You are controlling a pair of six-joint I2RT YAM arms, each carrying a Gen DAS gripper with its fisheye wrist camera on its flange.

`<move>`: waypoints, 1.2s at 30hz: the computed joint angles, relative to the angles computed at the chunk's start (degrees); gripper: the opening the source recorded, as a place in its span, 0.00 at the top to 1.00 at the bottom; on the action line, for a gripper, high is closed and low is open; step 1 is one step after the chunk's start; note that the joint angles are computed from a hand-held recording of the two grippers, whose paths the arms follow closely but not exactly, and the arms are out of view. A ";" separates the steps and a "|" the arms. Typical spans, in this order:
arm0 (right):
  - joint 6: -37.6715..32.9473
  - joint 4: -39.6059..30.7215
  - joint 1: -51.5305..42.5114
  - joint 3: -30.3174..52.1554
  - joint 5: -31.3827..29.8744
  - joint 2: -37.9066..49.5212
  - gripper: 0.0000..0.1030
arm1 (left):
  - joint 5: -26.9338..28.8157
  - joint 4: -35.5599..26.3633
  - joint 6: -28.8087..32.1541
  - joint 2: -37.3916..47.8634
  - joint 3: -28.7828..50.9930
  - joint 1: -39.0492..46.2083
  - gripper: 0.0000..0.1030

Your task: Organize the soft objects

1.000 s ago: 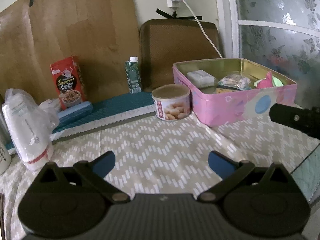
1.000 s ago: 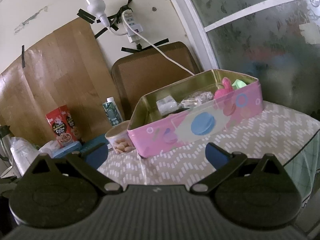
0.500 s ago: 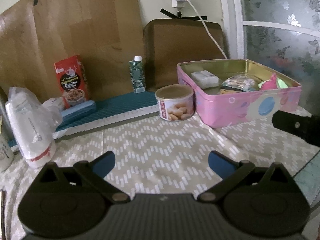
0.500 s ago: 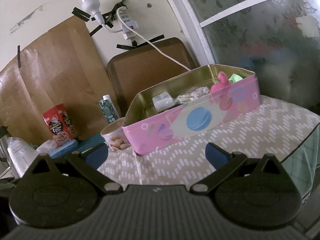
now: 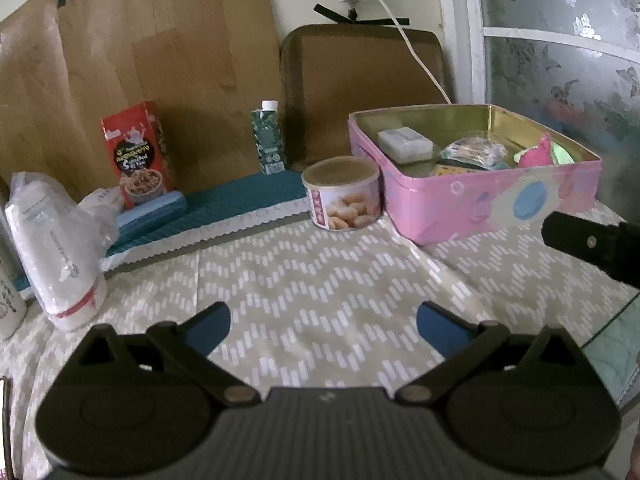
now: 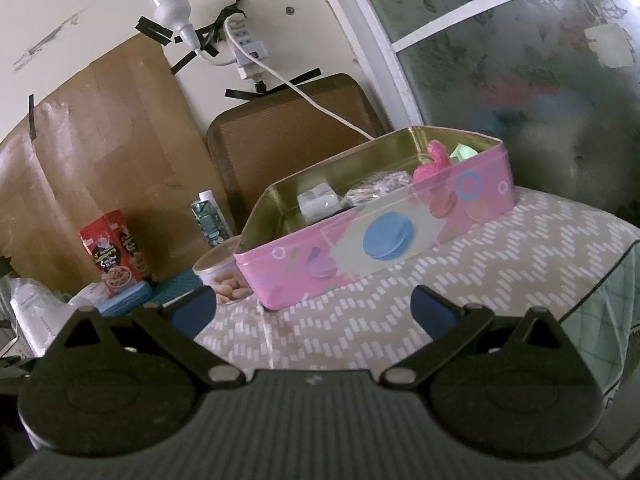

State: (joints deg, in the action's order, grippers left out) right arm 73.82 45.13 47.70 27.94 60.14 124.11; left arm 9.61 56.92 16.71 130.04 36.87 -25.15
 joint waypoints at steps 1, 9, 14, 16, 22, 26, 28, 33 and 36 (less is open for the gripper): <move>-0.02 0.10 0.01 -0.08 -0.01 -0.01 0.00 | -0.23 -0.26 0.07 0.08 0.14 -0.19 0.00; 0.12 0.88 -0.51 -0.34 -0.92 0.57 0.00 | -2.03 -3.78 0.29 0.90 2.32 -1.29 0.00; -0.18 2.16 -1.17 -0.43 -1.84 1.44 0.00 | -2.42 -6.07 0.11 1.56 3.79 -1.77 0.00; -0.43 3.00 -1.49 -0.56 -2.38 1.92 0.00 | -2.63 -6.79 0.06 1.92 4.36 -1.99 0.00; -0.31 5.05 -2.66 -0.95 -3.76 3.44 0.00 | -2.85 -9.57 0.13 3.15 6.49 -2.76 0.00; -0.07 6.18 -3.37 -1.15 -4.55 4.44 0.00 | -2.86 -11.51 0.42 4.00 8.03 -3.33 0.00; -0.15 6.97 -3.81 -1.25 -5.08 5.00 0.00 | -2.86 -12.41 0.62 4.33 8.69 -3.63 0.00; -0.73 8.78 -4.96 -1.57 -6.22 5.98 0.00 | -3.45 -13.57 0.61 4.82 10.05 -4.29 0.00; -1.74 9.70 -5.28 -1.60 -5.99 6.44 0.00 | -4.02 -14.24 0.18 5.11 10.84 -4.78 0.00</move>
